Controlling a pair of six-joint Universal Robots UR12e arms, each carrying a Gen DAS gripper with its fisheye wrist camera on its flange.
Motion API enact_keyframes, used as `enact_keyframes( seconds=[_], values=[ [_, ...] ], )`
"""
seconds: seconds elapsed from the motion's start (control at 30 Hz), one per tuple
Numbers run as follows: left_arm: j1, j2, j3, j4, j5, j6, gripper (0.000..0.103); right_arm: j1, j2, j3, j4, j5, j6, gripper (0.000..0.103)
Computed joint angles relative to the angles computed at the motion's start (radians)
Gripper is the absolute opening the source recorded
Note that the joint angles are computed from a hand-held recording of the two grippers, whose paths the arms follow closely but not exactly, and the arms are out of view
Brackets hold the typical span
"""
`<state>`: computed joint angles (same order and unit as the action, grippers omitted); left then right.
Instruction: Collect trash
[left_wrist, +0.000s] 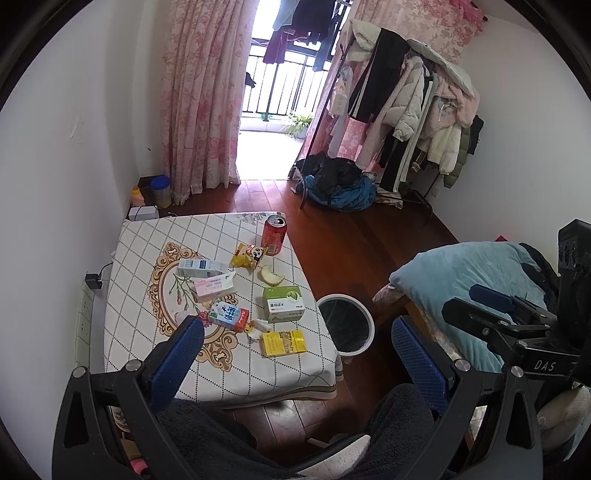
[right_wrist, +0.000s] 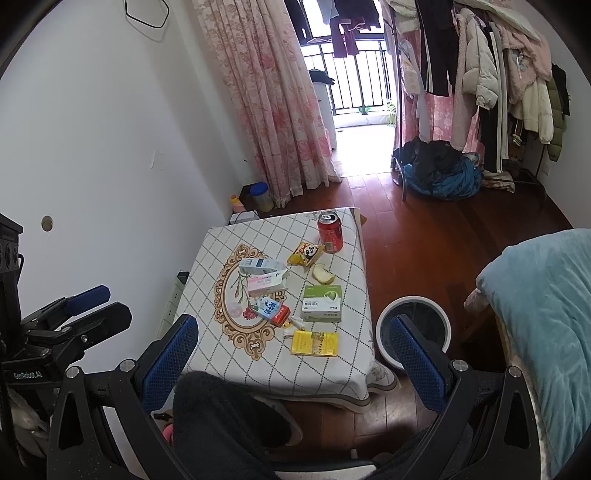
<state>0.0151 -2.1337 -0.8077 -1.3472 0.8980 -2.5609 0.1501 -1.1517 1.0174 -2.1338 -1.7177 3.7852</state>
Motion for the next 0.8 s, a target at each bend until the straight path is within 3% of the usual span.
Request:
enact_keyframes(
  seconds=[0.8],
  values=[
    [0.003,-0.004,0.012,-0.007,-0.004,-0.001,0.103,0.000,-0.006,0.013,-0.018,-0.007,-0.001,0.103]
  ],
)
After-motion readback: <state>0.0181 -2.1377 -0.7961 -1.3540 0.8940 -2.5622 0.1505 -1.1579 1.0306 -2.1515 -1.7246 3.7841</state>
